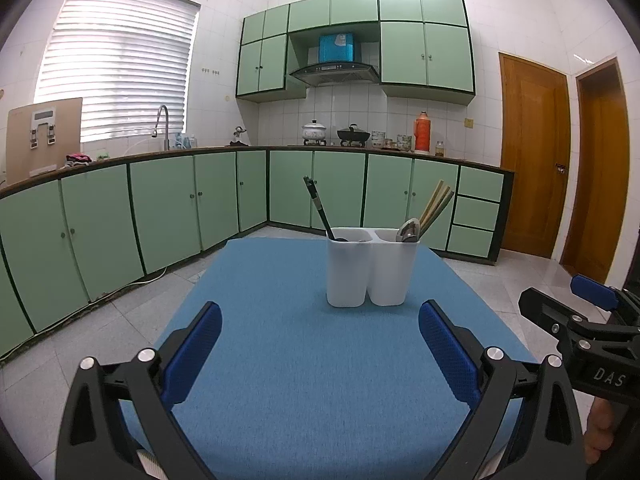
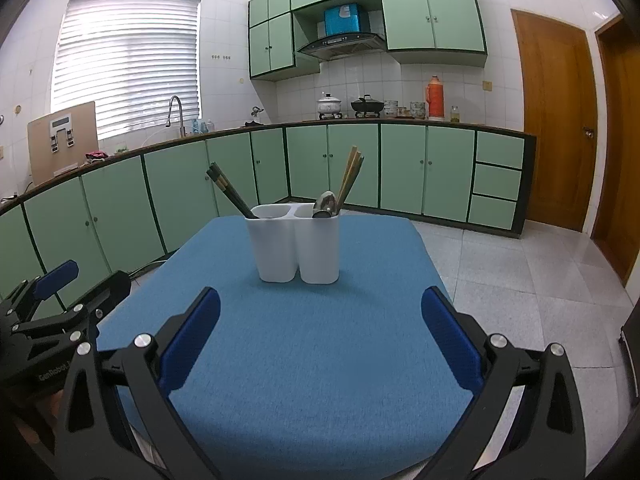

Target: Organize utensils

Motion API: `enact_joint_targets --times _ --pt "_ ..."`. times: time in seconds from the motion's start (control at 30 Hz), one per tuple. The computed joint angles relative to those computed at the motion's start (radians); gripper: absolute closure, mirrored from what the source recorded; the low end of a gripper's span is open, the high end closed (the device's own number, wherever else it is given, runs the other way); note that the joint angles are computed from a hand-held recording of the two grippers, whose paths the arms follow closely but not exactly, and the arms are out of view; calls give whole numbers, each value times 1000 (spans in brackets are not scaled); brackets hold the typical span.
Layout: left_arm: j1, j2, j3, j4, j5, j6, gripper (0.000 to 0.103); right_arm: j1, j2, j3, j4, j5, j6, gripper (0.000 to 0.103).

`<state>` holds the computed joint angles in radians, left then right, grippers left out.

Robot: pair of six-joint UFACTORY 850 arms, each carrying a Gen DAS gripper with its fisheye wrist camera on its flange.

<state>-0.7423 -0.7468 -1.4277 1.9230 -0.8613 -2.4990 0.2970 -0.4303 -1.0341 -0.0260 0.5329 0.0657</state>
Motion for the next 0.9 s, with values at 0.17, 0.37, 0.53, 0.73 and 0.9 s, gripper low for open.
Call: enact_joint_targets --times 0.17,0.37,0.53,0.73,0.9 --pt "-1 0 1 2 -3 -3 6 -2 0 0 -3 2 1 5" --pt "-2 1 2 0 -5 -4 6 -3 0 0 -6 3 2 5" --pt "-2 2 2 -2 -5 0 6 -4 1 1 -8 5 3 5" --pt "-2 3 3 0 -5 -2 6 -4 0 2 -8 6 4 5" --pt "-2 2 3 0 -5 -2 6 -4 0 2 -8 5 3 5"
